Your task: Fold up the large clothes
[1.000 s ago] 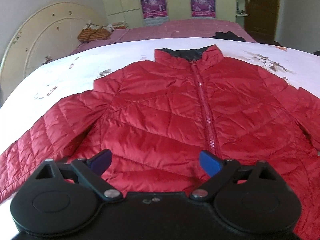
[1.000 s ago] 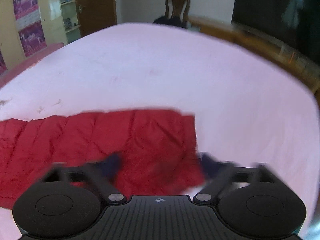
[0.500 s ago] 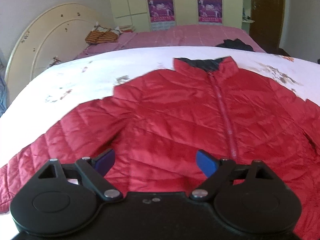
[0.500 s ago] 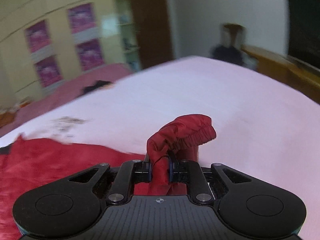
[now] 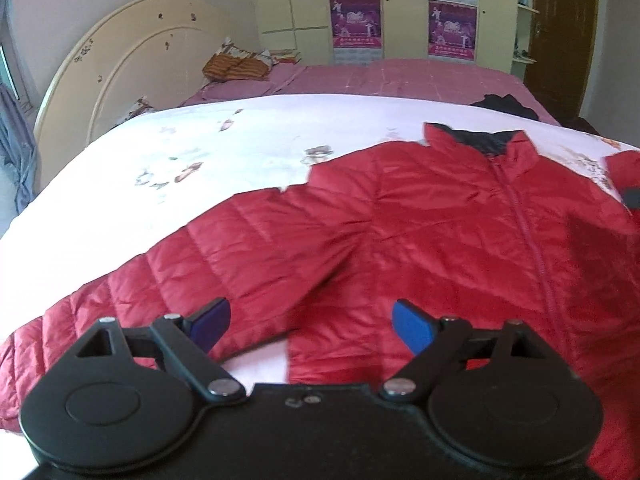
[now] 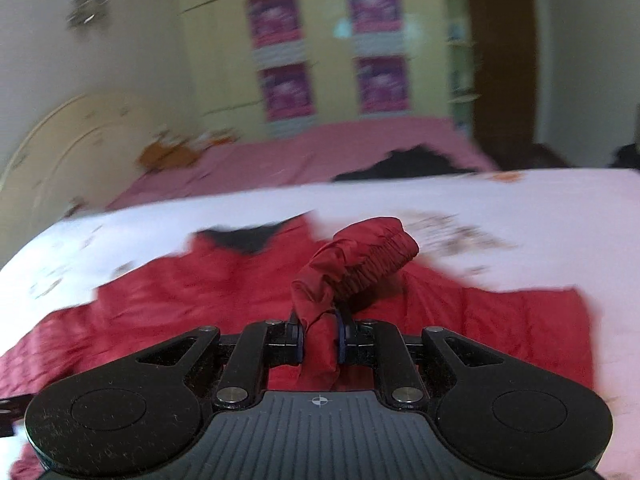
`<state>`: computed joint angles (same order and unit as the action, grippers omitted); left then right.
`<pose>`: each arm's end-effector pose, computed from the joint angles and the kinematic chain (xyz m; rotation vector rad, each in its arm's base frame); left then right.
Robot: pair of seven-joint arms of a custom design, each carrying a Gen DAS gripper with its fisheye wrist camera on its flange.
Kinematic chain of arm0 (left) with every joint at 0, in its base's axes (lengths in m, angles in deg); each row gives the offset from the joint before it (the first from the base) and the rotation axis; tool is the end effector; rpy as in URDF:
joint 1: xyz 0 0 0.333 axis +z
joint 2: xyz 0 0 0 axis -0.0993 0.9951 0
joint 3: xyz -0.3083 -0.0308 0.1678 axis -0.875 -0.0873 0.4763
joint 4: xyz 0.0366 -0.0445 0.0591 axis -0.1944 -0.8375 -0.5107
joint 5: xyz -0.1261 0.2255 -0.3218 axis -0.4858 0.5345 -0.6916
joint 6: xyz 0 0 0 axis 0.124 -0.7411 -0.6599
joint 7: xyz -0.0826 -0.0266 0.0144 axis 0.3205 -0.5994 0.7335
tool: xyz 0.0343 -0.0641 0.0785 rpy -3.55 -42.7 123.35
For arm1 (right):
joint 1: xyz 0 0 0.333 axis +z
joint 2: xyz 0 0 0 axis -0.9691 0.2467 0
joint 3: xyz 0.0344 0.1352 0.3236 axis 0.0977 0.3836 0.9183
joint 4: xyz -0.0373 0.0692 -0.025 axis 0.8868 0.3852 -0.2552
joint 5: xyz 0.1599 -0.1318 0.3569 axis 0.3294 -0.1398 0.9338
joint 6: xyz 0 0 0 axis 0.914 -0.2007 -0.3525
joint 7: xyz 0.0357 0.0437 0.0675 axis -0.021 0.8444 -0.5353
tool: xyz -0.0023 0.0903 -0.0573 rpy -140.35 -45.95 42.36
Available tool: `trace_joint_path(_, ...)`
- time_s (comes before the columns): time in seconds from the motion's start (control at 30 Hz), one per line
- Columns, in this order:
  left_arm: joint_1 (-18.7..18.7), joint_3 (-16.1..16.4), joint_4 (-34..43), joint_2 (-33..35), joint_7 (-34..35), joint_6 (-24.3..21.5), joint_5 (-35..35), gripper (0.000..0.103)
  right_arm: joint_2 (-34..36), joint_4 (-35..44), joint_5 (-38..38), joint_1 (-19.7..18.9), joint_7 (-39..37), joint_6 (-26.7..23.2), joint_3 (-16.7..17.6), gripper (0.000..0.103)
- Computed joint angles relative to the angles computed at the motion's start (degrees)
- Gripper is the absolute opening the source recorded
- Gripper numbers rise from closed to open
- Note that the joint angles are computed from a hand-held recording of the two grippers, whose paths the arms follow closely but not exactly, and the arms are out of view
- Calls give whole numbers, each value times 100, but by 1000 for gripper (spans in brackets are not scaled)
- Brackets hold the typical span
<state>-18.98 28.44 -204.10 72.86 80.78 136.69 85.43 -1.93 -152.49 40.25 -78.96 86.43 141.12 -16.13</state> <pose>0.5878 -0.2300 0.3986 -1.8685 1.5358 -0.4688 0.6316 0.2004 0.3911 -1.6581 1.5088 -0.4552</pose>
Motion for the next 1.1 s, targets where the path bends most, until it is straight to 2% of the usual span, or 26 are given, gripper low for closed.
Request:
trace_joint_path(0.2,160,63,-197,-105,0,183,-40,87,968,933,-5,-250,-369,-824,1004,15)
trace_joint_path(0.3,221,73,-235,-123,14,318,-19,89,1108,1100,172,-140,-578,-1134,1089,15)
trace_joint_path(0.33,238,75,-242,-124,11,386,-14,90,1191,1236,237,-95,-634,-1238,1088,21)
trace_joint_path(0.37,251,79,-244,-121,-4,462,5,93,1267,1343,310,-128,-718,-1313,1158,32)
trace_joint_path(0.4,255,83,-243,-122,-28,514,35,94,1328,1325,420,-296,-846,-1261,1390,67)
trace_joint_path(0.43,257,86,-231,-111,-55,573,71,95,1306,1235,519,-373,-925,-1099,1501,89)
trace_joint_path(0.47,257,87,-214,-96,-72,647,107,96,1243,1120,578,-401,-1020,-881,1544,90)
trace_joint_path(0.6,220,62,-41,63,84,878,88,98,901,804,932,-734,-1253,-681,1749,90)
trace_joint_path(0.73,123,22,309,426,672,1119,-243,102,304,373,1182,-390,-1231,-403,1050,90)
trace_joint_path(0.83,7,84,675,797,1002,1230,-622,101,-91,-12,1226,59,-1092,-177,319,90)
trace_joint_path(0.9,-108,221,884,1014,987,1364,-696,91,-280,-243,1190,176,-954,-81,15,90)
trace_joint_path(0.93,-141,266,980,1116,1041,1413,-768,81,-349,-334,1196,286,-883,-51,-177,90)
trace_joint_path(1.0,-193,371,1099,1280,1103,1538,-907,69,-440,-450,1258,654,-763,-32,-676,90)
trace_joint_path(1.07,-269,579,1092,1379,869,1912,-869,42,-480,-512,1357,1139,-713,-48,-1276,90)
trace_joint_path(1.1,-286,642,1088,1409,831,2039,-898,36,-484,-541,1396,1290,-699,-54,-1484,90)
